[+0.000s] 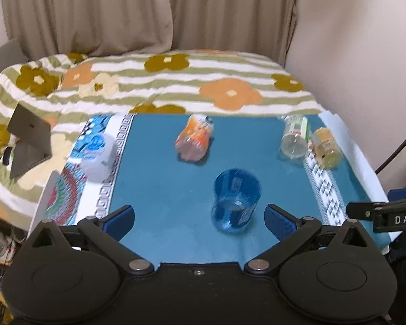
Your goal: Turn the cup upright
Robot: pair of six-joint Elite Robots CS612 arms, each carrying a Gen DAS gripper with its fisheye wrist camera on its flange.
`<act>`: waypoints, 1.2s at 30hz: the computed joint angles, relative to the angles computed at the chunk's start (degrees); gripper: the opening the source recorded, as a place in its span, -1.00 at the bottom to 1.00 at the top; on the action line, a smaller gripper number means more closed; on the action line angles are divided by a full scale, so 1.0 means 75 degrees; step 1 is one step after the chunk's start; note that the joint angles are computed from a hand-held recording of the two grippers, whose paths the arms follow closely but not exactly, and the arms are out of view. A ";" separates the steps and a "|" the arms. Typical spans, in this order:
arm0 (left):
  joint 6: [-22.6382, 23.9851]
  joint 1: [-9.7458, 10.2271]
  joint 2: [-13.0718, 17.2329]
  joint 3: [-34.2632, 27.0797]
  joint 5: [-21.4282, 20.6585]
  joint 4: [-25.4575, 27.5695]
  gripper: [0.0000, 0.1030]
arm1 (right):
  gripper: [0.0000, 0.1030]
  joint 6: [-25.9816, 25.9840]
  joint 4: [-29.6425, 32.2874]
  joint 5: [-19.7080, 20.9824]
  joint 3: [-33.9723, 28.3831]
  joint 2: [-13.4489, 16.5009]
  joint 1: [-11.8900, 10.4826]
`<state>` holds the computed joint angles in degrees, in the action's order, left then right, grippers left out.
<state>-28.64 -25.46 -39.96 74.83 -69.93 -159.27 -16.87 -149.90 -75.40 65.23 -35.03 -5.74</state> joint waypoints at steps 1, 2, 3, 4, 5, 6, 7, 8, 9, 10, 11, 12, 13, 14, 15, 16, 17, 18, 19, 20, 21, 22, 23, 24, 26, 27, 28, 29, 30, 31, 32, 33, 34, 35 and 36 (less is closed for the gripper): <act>-0.0034 0.0004 -0.0044 0.0054 -0.0013 0.0064 1.00 | 1.00 0.0015 -0.0053 -0.0066 0.0055 -0.0027 0.0026; -0.0056 0.0015 -0.0076 0.0109 -0.0034 0.0095 1.00 | 1.00 0.0038 -0.0101 -0.0131 0.0111 -0.0053 0.0051; -0.0081 0.0028 -0.0100 0.0160 -0.0041 0.0116 1.00 | 1.00 0.0086 -0.0148 -0.0186 0.0160 -0.0070 0.0074; -0.0120 0.0036 -0.0129 0.0221 -0.0031 0.0148 1.00 | 1.00 0.0137 -0.0181 -0.0217 0.0204 -0.0084 0.0091; -0.0146 0.0046 -0.0148 0.0263 -0.0028 0.0172 1.00 | 1.00 0.0187 -0.0211 -0.0245 0.0244 -0.0094 0.0106; -0.0160 0.0057 -0.0162 0.0307 -0.0039 0.0166 1.00 | 1.00 0.0231 -0.0256 -0.0288 0.0295 -0.0109 0.0120; -0.0176 0.0066 -0.0182 0.0369 -0.0045 0.0139 1.00 | 1.00 0.0272 -0.0310 -0.0340 0.0343 -0.0122 0.0138; -0.0191 0.0072 -0.0194 0.0399 -0.0050 0.0133 1.00 | 1.00 0.0302 -0.0356 -0.0385 0.0388 -0.0135 0.0154; -0.0194 0.0076 -0.0203 0.0429 -0.0052 0.0113 1.00 | 1.00 0.0340 -0.0403 -0.0423 0.0432 -0.0147 0.0168; -0.0179 0.0079 -0.0208 0.0440 -0.0041 0.0109 1.00 | 1.00 0.0382 -0.0443 -0.0452 0.0467 -0.0159 0.0179; -0.0141 0.0077 -0.0213 0.0465 -0.0017 0.0084 1.00 | 1.00 0.0422 -0.0485 -0.0477 0.0507 -0.0172 0.0186; -0.0085 0.0088 -0.0211 0.0465 -0.0010 0.0063 1.00 | 1.00 0.0460 -0.0526 -0.0501 0.0540 -0.0183 0.0188; -0.0034 0.0089 -0.0212 0.0471 0.0019 0.0044 1.00 | 1.00 0.0502 -0.0556 -0.0527 0.0559 -0.0188 0.0196; 0.0011 0.0088 -0.0209 0.0467 0.0069 0.0036 1.00 | 1.00 0.0544 -0.0583 -0.0552 0.0581 -0.0195 0.0202; 0.0063 0.0087 -0.0208 0.0467 0.0107 0.0013 1.00 | 1.00 0.0588 -0.0600 -0.0573 0.0592 -0.0198 0.0208; 0.0111 0.0092 -0.0206 0.0467 0.0128 -0.0016 1.00 | 1.00 0.0620 -0.0604 -0.0589 0.0593 -0.0199 0.0215; 0.0142 0.0099 -0.0207 0.0473 0.0140 -0.0045 1.00 | 1.00 0.0649 -0.0607 -0.0606 0.0584 -0.0194 0.0224; 0.0175 0.0103 -0.0206 0.0473 0.0148 -0.0069 1.00 | 1.00 0.0661 -0.0614 -0.0617 0.0577 -0.0192 0.0231; 0.0207 0.0108 -0.0207 0.0472 0.0151 -0.0080 1.00 | 1.00 0.0667 -0.0625 -0.0630 0.0574 -0.0192 0.0238; 0.0229 0.0112 -0.0206 0.0469 0.0152 -0.0084 1.00 | 1.00 0.0669 -0.0634 -0.0644 0.0567 -0.0189 0.0244; 0.0252 0.0114 -0.0204 0.0463 0.0146 -0.0081 1.00 | 1.00 0.0671 -0.0638 -0.0656 0.0559 -0.0186 0.0250; 0.0270 0.0116 -0.0201 0.0454 0.0138 -0.0075 1.00 | 1.00 0.0676 -0.0634 -0.0659 0.0552 -0.0185 0.0254; 0.0289 0.0119 -0.0201 0.0452 0.0133 -0.0077 1.00 | 1.00 0.0674 -0.0636 -0.0649 0.0556 -0.0187 0.0251; 0.0305 0.0119 -0.0201 0.0451 0.0128 -0.0083 1.00 | 1.00 0.0677 -0.0633 -0.0653 0.0549 -0.0184 0.0257; 0.0328 0.0119 -0.0201 0.0452 0.0111 -0.0093 1.00 | 1.00 0.0675 -0.0631 -0.0662 0.0550 -0.0187 0.0259; 0.0334 0.0118 -0.0201 0.0452 0.0109 -0.0093 1.00 | 1.00 0.0679 -0.0621 -0.0655 0.0548 -0.0188 0.0259; 0.0336 0.0117 -0.0199 0.0447 0.0106 -0.0090 1.00 | 1.00 0.0683 -0.0614 -0.0661 0.0543 -0.0188 0.0263; 0.0337 0.0118 -0.0199 0.0447 0.0097 -0.0091 1.00 | 1.00 0.0683 -0.0613 -0.0671 0.0540 -0.0187 0.0267; 0.0336 0.0119 -0.0195 0.0438 0.0090 -0.0085 1.00 | 1.00 0.0683 -0.0613 -0.0671 0.0540 -0.0187 0.0267; 0.0336 0.0119 -0.0195 0.0438 0.0090 -0.0085 1.00 | 1.00 0.0679 -0.0611 -0.0677 0.0540 -0.0187 0.0269; 0.0337 0.0122 -0.0192 0.0437 0.0077 -0.0093 1.00 | 1.00 0.0678 -0.0600 -0.0691 0.0531 -0.0186 0.0276; 0.0338 0.0122 -0.0191 0.0437 0.0073 -0.0098 1.00 | 1.00 0.0679 -0.0596 -0.0706 0.0524 -0.0180 0.0283; 0.0337 0.0121 -0.0191 0.0435 0.0079 -0.0090 1.00 | 1.00 0.0682 -0.0598 -0.0715 0.0520 -0.0179 0.0287; 0.0339 0.0120 -0.0191 0.0434 0.0090 -0.0090 1.00 | 1.00 0.0686 -0.0594 -0.0723 0.0513 -0.0173 0.0290; 0.0342 0.0117 -0.0190 0.0433 0.0099 -0.0091 1.00 | 1.00 0.0689 -0.0599 -0.0726 0.0513 -0.0169 0.0289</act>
<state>-26.07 -24.58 -41.39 78.08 -69.19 -159.95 -11.70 -154.39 -80.84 69.08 -36.30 -3.58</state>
